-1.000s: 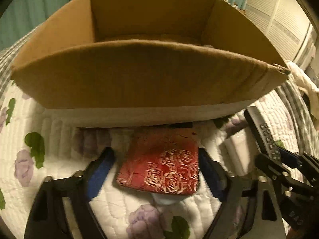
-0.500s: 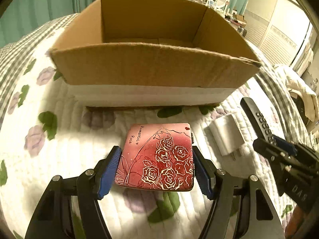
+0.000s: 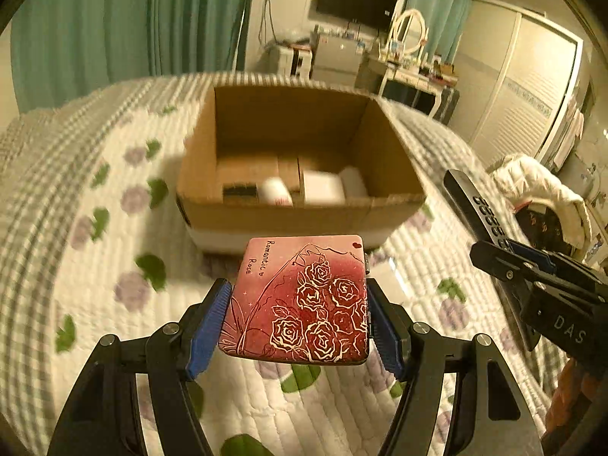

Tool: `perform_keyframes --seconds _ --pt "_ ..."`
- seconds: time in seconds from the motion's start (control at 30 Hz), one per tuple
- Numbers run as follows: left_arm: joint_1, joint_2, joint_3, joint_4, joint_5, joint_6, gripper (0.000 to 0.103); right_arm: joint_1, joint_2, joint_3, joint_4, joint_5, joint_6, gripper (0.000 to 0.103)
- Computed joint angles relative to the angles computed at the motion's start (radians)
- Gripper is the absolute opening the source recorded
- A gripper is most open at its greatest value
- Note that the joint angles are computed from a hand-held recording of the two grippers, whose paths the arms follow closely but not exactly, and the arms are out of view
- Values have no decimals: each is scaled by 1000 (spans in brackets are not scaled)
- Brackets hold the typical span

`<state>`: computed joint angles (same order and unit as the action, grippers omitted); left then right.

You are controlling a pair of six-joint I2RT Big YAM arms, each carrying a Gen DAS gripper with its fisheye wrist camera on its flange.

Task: Organize rigid objects
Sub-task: 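Drop card case into box with left tool while right tool drops remote in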

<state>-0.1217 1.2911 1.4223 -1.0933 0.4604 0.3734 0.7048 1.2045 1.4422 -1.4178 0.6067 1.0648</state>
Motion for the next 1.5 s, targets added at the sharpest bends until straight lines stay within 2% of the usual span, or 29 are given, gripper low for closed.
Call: perform_keyframes --seconds 0.13,0.37,0.53,0.73,0.97,1.07,1.27,1.5 --pt "-8 23 81 9 8 -24 70 -14 24 88 0 28 -69 41" --pt "-53 119 221 56 -38 -98 70 -79 82 204 55 33 -240 41" --pt "-84 191 285 89 -91 -122 70 -153 118 231 141 -16 -358 41" --pt "-118 264 324 118 -135 -143 70 -225 170 239 212 -70 -448 41" --pt "-150 306 331 148 -167 -104 72 -285 182 190 296 -120 -485 41" --pt "-160 285 292 201 -204 -86 81 -301 178 173 315 -132 -489 41" --pt "-146 291 304 165 -212 -103 83 -320 179 176 319 -154 -488 41" --pt "-123 260 295 169 -187 -121 83 -326 199 194 321 -167 -486 41"
